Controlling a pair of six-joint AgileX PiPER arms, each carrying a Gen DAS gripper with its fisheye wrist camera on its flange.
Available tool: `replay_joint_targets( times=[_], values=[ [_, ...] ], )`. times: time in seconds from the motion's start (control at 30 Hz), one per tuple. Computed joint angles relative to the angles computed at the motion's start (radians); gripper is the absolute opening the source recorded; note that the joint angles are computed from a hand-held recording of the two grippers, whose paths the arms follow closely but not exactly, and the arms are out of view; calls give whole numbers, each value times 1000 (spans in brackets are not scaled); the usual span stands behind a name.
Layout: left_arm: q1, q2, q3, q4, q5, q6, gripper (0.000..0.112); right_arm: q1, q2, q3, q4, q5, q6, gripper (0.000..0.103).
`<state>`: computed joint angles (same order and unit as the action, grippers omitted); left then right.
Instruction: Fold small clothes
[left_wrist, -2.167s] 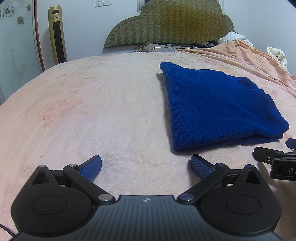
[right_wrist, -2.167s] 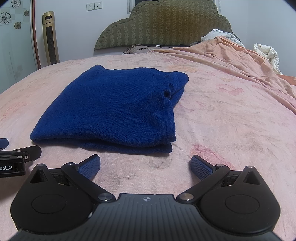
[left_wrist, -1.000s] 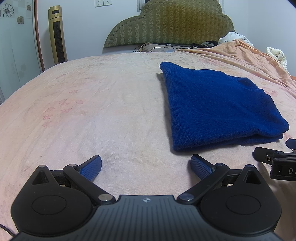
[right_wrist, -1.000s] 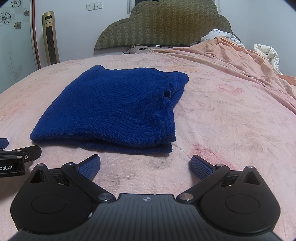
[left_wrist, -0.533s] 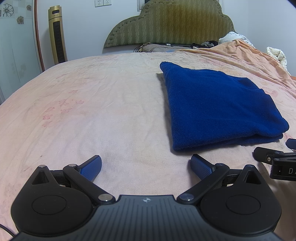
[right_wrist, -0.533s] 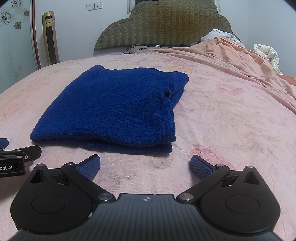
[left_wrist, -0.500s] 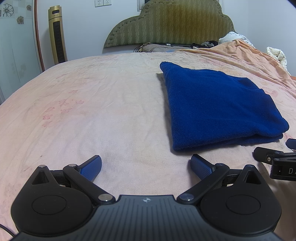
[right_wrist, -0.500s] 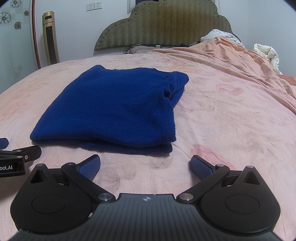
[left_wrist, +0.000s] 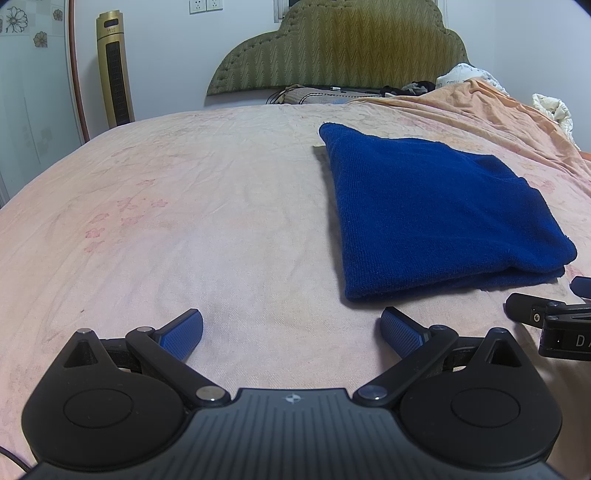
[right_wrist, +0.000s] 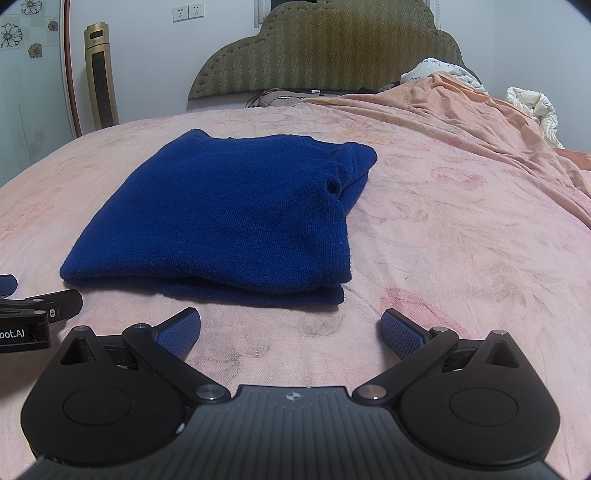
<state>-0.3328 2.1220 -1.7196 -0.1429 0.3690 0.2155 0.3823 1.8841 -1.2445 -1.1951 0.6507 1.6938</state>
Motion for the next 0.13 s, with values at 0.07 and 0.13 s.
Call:
replay_joint_targets(
  times=[0.07,0.13],
  values=[
    [1,-2,2,-11,1,12,103,0,0,0,0,0,0,103],
    [4,-9,7,-28,7,34,103,-1,-8,11,-7,-13,-6,103]
  ],
)
